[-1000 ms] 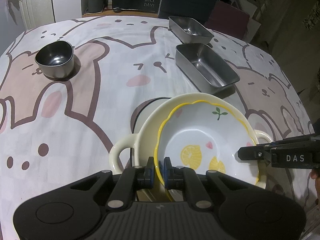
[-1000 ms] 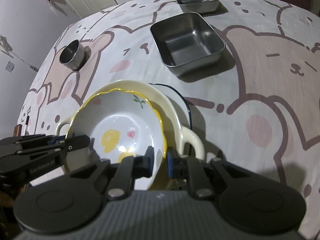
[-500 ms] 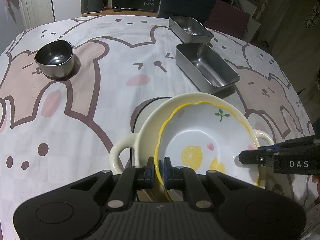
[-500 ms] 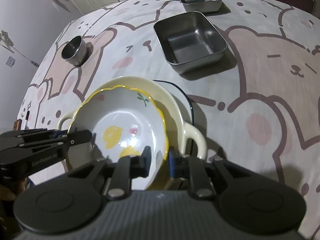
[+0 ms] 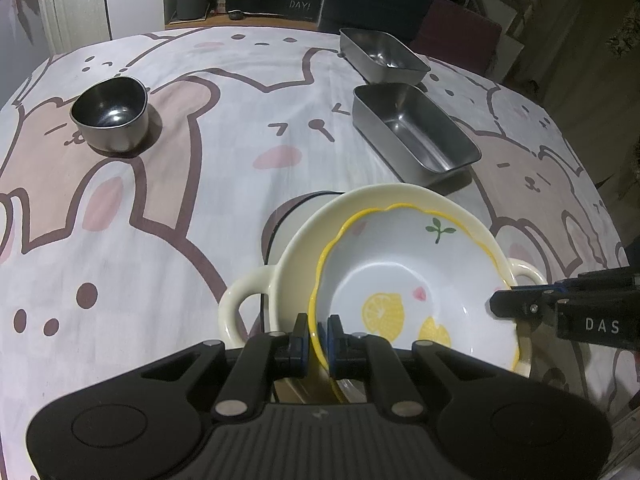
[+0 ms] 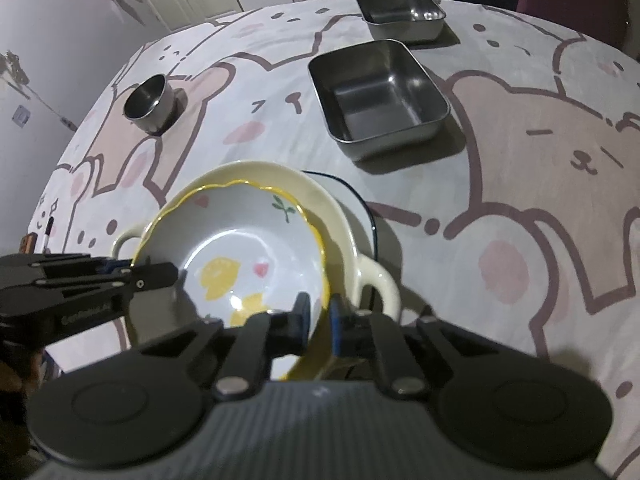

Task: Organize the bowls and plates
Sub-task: 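Lower the lemon-print bowl with both grippers into the cream bowl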

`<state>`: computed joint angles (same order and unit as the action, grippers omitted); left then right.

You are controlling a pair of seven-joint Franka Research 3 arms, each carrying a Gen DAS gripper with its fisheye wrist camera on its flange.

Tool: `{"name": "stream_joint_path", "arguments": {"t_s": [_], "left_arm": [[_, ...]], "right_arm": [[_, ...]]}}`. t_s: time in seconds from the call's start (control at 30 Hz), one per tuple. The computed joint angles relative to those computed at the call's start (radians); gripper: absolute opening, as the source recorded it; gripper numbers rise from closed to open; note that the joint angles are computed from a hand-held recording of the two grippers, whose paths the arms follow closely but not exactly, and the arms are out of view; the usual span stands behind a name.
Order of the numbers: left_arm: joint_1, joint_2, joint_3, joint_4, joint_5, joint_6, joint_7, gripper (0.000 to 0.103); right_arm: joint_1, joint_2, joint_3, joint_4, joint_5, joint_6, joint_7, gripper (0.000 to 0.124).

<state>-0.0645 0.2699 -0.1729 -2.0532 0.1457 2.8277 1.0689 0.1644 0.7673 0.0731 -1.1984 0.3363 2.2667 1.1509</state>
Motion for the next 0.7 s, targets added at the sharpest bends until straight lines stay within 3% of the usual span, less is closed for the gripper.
{"name": "stream_joint_path", "arguments": {"t_s": [0.17, 0.27, 0.7], "left_arm": [[-0.002, -0.006, 0.003, -0.004, 0.001, -0.004, -0.009, 0.009], [-0.03, -0.018, 0.036, -0.013, 0.069, 0.011, -0.067, 0.008], [-0.009, -0.034, 0.017, -0.025, 0.059, 0.018, -0.073, 0.007]], "right_arm": [[-0.004, 0.002, 0.001, 0.002, 0.004, -0.001, -0.005, 0.009], [-0.005, 0.002, 0.002, 0.003, 0.007, -0.003, -0.005, 0.009], [-0.008, -0.011, 0.004, -0.019, 0.019, 0.01, -0.005, 0.01]]}}
